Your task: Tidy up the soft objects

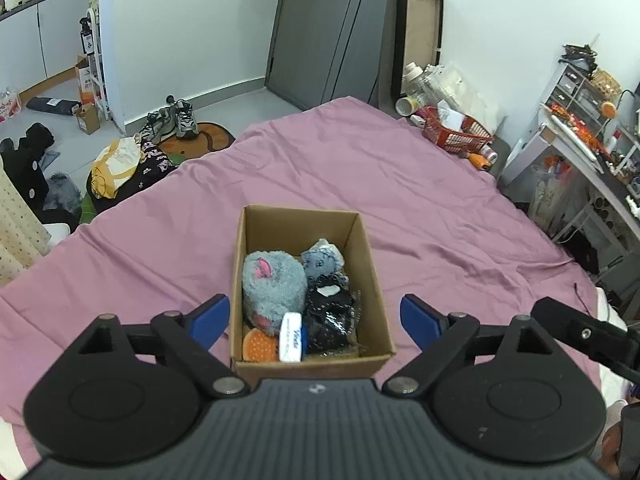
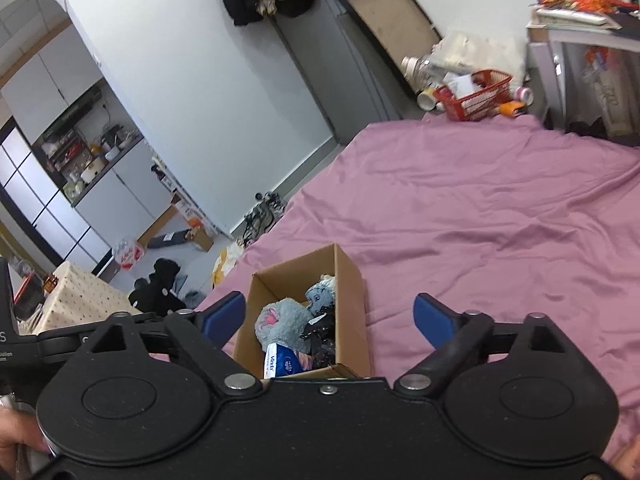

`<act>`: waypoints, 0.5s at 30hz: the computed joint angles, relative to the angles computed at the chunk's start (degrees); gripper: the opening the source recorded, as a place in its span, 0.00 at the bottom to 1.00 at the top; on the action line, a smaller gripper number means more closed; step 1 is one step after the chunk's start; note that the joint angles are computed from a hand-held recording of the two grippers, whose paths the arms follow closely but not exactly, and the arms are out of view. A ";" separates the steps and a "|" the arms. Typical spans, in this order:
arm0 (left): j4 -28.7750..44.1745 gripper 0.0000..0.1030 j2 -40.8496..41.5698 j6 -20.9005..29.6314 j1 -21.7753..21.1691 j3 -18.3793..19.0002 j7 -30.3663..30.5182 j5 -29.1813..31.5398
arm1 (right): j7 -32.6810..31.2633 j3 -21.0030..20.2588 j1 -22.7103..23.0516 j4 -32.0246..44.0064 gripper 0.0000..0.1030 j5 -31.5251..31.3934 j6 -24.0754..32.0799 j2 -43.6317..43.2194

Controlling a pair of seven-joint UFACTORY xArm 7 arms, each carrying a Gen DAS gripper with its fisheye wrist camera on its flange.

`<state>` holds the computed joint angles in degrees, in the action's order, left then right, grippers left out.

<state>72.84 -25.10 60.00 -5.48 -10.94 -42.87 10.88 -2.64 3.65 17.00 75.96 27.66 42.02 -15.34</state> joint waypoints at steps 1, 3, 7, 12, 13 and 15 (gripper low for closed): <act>0.00 0.89 -0.43 0.18 -0.13 -0.13 -0.01 0.00 | 0.09 -0.09 -0.12 -0.54 0.98 -0.04 -0.14 -0.75; 0.22 0.93 -1.10 0.83 -0.34 -0.59 -0.08 0.11 | 0.41 -0.21 -0.34 -1.51 1.00 -0.50 -0.35 -2.11; 0.05 1.00 -2.63 1.16 -0.89 -1.33 -0.14 -0.27 | 1.16 -0.71 -0.41 -2.84 1.00 -0.99 0.09 -4.35; 0.11 1.00 -4.40 1.51 -0.95 -3.32 -0.42 1.46 | 1.90 -1.53 -0.19 -4.84 1.00 -1.14 0.05 -7.57; -0.01 1.00 -4.89 1.30 -0.94 -3.68 -0.56 1.78 | 1.61 -1.78 0.02 -5.26 1.00 -0.98 0.09 -8.31; 0.06 1.00 -5.60 1.27 -0.87 -4.32 -0.75 2.23 | 1.45 -1.94 0.10 -5.85 1.00 -1.53 0.68 -9.63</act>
